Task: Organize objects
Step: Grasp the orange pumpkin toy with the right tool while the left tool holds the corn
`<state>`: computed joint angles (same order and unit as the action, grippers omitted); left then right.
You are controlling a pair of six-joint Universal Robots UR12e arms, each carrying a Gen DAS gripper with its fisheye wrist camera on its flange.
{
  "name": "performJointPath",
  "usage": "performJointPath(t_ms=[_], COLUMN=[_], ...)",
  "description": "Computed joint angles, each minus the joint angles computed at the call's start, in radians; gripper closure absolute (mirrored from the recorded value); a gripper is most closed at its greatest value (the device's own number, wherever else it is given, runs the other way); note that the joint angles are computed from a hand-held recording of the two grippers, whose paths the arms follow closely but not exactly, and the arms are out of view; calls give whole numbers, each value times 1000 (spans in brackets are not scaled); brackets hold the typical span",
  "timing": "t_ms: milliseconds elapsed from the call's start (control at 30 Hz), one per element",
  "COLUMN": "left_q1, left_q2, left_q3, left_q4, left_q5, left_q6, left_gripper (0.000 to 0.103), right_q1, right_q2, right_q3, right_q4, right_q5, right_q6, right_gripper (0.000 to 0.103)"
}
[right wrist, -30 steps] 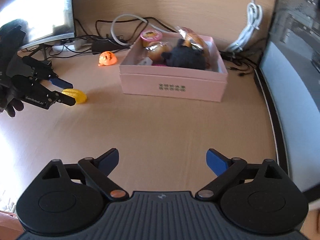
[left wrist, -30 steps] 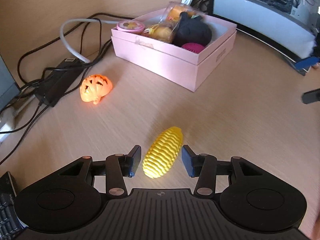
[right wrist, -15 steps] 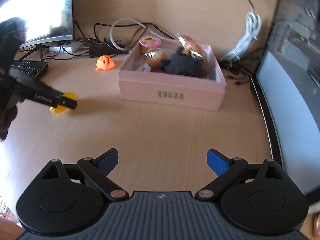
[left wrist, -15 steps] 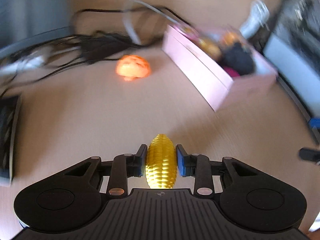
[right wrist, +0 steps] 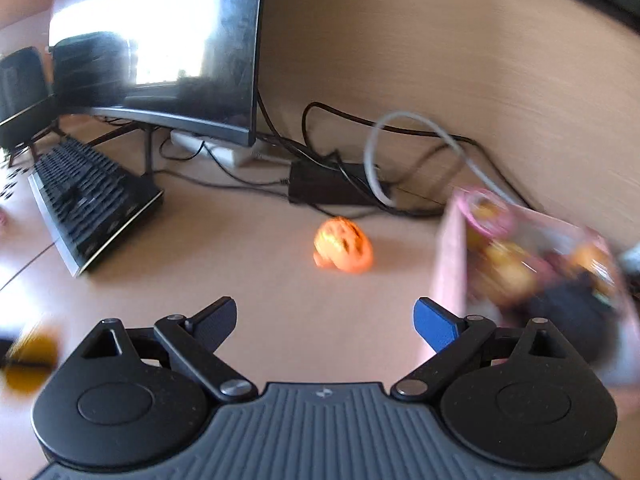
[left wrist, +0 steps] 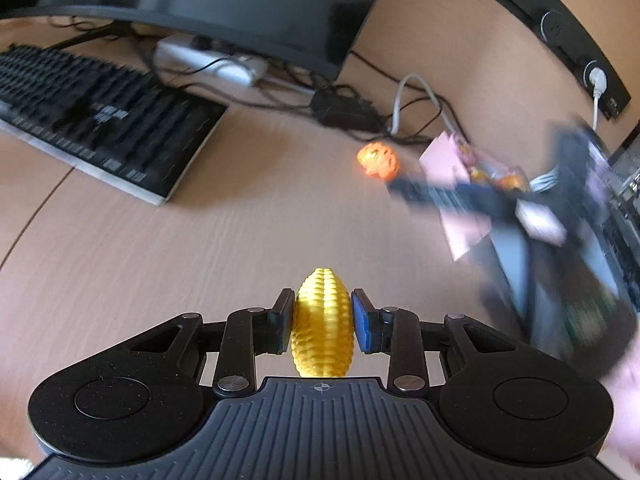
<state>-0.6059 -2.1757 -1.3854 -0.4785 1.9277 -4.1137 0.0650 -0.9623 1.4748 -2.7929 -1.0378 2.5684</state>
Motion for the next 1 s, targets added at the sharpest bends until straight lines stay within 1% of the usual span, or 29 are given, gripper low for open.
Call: performJointPath(t_ms=[100, 167, 233, 300, 333, 367, 400, 433, 467, 500, 567, 667, 767, 833, 933, 1000], left_q1=[-13, -20, -25, -26, -26, -27, -26, -25, -23, -21, -16, -10, -5, -2, 4, 9], left_q2=[27, 47, 65, 79, 86, 89, 92, 93, 92, 91, 80, 53, 18, -9, -52, -86], left_q3=[-37, -63, -85, -102, -110, -116, -121, -124, -126, -126, -116, -85, -41, -6, 52, 100], left_q4=[-24, -37, -49, -65, -70, -69, -66, -59, -50, -39, -13, 22, 54, 72, 103, 125], left_q5=[30, 57, 78, 93, 96, 98, 98, 96, 92, 86, 64, 19, -37, -79, -150, -204], left_q6=[-45, -92, -130, -163, -174, -184, -189, -190, -185, -176, -138, -64, -1, 43, 115, 158], left_gripper=[69, 69, 69, 69, 69, 69, 69, 69, 69, 69, 69, 69, 69, 69, 69, 69], right_q1=[48, 72, 86, 96, 101, 102, 103, 101, 100, 98, 85, 54, 13, -15, -61, -85], right_q2=[65, 104, 134, 161, 172, 177, 181, 180, 175, 166, 135, 69, -2, -48, -118, -151], right_q3=[-88, -143, -186, -228, -249, -259, -268, -266, -264, -255, -216, -135, -50, 13, 114, 156], right_q4=[-2, 4, 18, 52, 83, 109, 128, 128, 142, 147, 147, 169, 204, 205, 161, 151], right_q5=[-83, -144, -172, -193, -206, -212, -217, -205, -199, -196, -151, -84, -38, -31, -39, -49], right_q6=[71, 107, 125, 130, 133, 135, 138, 146, 139, 135, 121, 63, -2, -54, -137, -149], right_gripper=[8, 9, 11, 17, 23, 33, 35, 45, 52, 52, 52, 52, 52, 52, 52, 52])
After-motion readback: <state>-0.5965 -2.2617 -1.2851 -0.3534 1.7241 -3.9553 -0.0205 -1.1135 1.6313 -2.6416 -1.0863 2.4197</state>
